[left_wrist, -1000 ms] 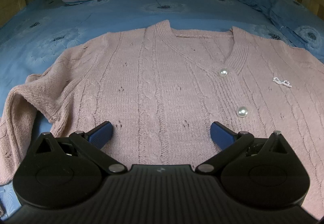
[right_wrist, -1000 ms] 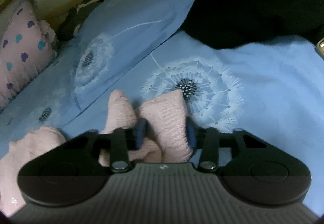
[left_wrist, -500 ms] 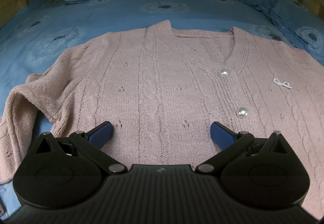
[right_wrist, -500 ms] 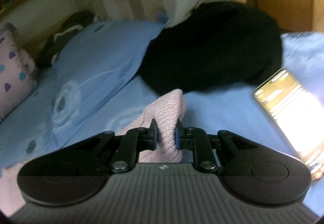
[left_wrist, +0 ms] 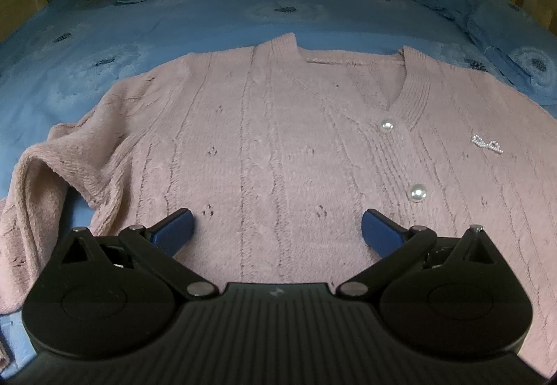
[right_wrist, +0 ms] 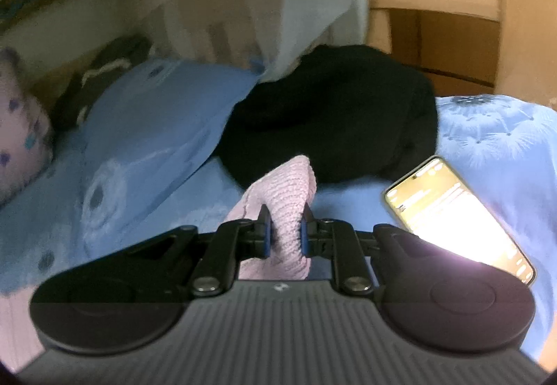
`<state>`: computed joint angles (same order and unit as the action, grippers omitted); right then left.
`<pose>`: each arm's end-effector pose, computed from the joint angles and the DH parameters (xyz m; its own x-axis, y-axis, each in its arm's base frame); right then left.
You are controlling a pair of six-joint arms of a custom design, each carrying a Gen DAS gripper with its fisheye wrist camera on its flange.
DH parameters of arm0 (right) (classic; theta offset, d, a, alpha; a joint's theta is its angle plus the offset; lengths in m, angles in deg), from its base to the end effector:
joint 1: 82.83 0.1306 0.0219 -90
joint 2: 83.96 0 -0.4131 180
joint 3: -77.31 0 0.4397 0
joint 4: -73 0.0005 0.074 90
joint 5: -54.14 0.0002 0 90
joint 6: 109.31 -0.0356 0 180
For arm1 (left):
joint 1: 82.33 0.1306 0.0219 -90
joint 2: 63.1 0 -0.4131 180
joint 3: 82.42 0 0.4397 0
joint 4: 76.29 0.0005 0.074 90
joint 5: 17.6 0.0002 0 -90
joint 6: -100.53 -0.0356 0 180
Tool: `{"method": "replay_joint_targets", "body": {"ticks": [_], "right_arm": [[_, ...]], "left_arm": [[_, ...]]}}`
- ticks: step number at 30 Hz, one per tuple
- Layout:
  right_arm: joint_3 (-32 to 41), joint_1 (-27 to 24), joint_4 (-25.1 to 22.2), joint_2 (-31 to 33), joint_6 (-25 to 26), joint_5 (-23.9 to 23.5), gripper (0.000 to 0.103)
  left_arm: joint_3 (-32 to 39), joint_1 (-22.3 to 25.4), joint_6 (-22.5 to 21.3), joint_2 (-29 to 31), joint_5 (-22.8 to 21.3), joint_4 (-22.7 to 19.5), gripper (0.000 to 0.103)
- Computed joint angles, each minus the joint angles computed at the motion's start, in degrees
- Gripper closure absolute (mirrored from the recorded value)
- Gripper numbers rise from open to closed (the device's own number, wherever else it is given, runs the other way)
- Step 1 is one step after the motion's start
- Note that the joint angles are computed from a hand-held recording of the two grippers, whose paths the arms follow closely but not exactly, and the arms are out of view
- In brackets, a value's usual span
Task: Fold small clothes
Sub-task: 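Lift the sleeve and fold it across the cardigan front with the right gripper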
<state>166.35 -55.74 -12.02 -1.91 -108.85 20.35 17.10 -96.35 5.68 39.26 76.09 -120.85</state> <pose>0.3880 0.1647 0.5014 -0.1068 0.5700 -0.8146 0.8701 0.4501 0.2009 0.6042 -0.1538 0.4316 -0.6876 0.2587 -0.6785 0.3434 0.9391 0.0100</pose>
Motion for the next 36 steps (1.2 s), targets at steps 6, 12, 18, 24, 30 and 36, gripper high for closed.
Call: {"method": "replay_joint_targets", "body": {"ticks": [6,12,18,24,30,36], "right_arm": [[4.49,3.43,7.90,3.26,10.29,0.79,0.084],[12.17,6.98,21.10,8.08,26.71,1.54,0.084],[21.25,9.66,32.21,15.08,39.64,-2.39,0.085],[31.47,10.65,36.16,23.29,46.22,-9.24,0.085],[43.29,12.96,36.07,32.57,51.27,-14.33,0.085],[51.28,14.27,33.35,40.47,49.71,-19.82,0.084]], "left_arm": [[0.79,0.57,0.92,0.03,0.51,-1.43,0.000],[1.80,1.38,2.14,-0.01,1.05,-2.62,0.000],[2.81,2.52,2.60,-0.10,1.59,-3.53,0.000],[5.03,5.12,4.59,0.48,3.01,-5.31,0.000],[6.27,7.25,7.37,0.66,3.81,-6.42,0.000],[6.42,8.23,7.47,0.41,4.40,-7.39,0.000]]}}
